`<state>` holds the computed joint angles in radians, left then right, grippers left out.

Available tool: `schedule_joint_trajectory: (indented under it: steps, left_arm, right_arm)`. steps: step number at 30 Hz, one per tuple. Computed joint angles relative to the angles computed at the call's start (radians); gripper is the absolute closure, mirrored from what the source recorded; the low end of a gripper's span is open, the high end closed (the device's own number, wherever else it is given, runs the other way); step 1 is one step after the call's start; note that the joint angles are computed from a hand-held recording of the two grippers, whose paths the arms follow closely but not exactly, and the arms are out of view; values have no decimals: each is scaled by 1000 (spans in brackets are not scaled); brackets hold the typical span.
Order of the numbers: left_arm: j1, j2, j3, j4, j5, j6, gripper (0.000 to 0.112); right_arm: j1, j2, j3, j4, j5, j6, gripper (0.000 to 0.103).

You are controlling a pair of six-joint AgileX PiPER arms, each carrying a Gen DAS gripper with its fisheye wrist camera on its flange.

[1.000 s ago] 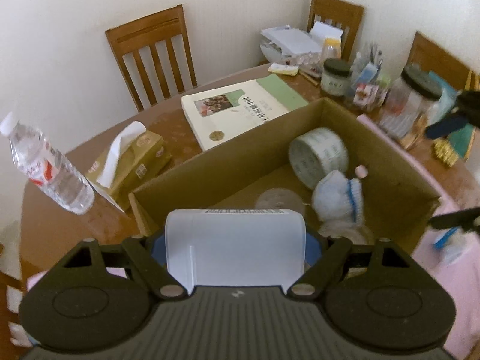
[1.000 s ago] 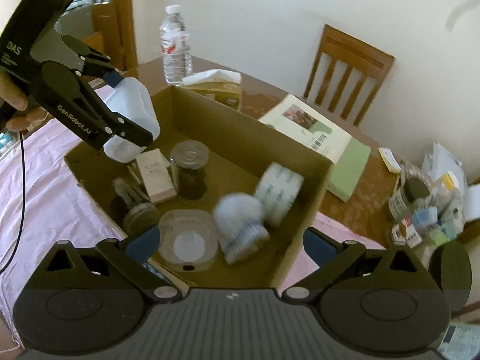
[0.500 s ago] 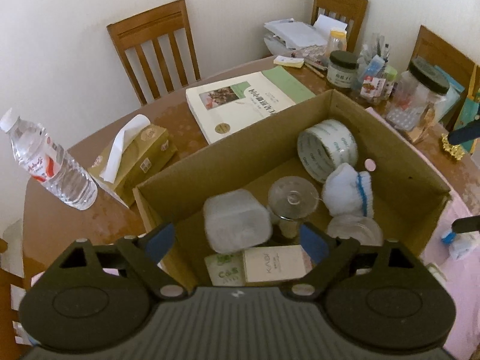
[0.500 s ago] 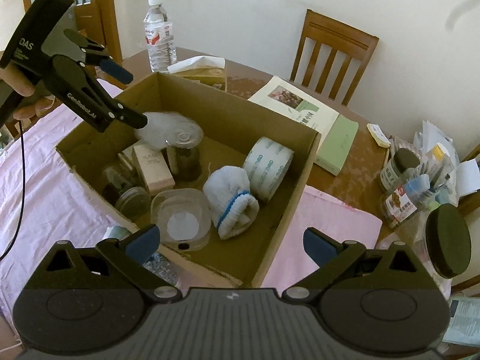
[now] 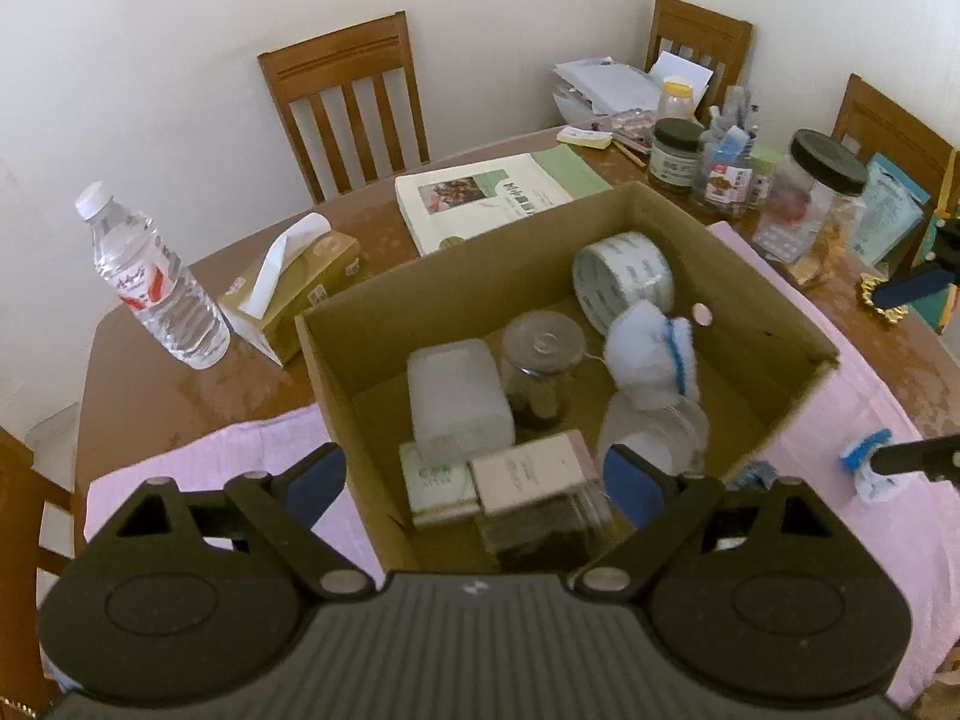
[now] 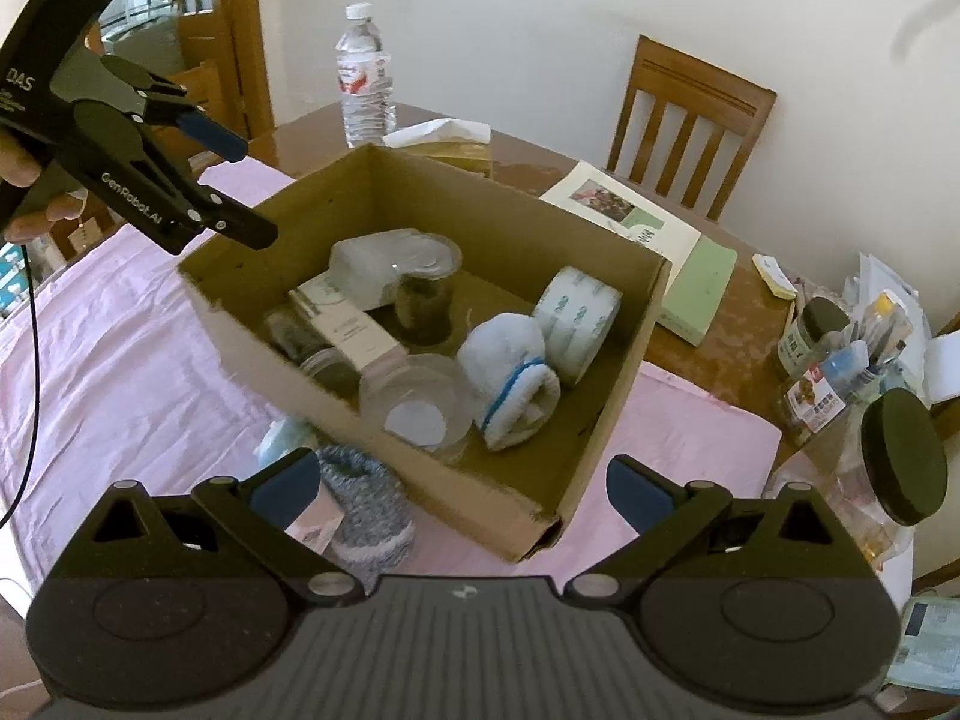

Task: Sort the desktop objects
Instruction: 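Withdraw both tools and move left tool to the blue-white toy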

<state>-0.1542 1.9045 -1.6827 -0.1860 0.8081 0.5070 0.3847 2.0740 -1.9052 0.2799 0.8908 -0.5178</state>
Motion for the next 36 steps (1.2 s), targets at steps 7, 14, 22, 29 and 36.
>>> schedule_joint_trajectory:
  steps: [7,14,22,29,36]
  left_arm:
    - [-43,-150,177,33,-54,-67,19]
    - [-96,-273,355,75,-134,-173,19]
    - [-134,-334,497,82,-218,-226,19]
    - [-139,-331,606,65,-315,-181,19]
    - [-116,-306,671,-7,-376,-55,19]
  right_arm:
    - [-21,-99,152,65,-57,-60,0]
    - [-36,-183,316,132,-129,-123,0]
    - [-34,-277,528,196,-228,-149,0]
    - [20,-341,704,192,-353,-95,0]
    - [100,-336,799,186,-413,-10,0]
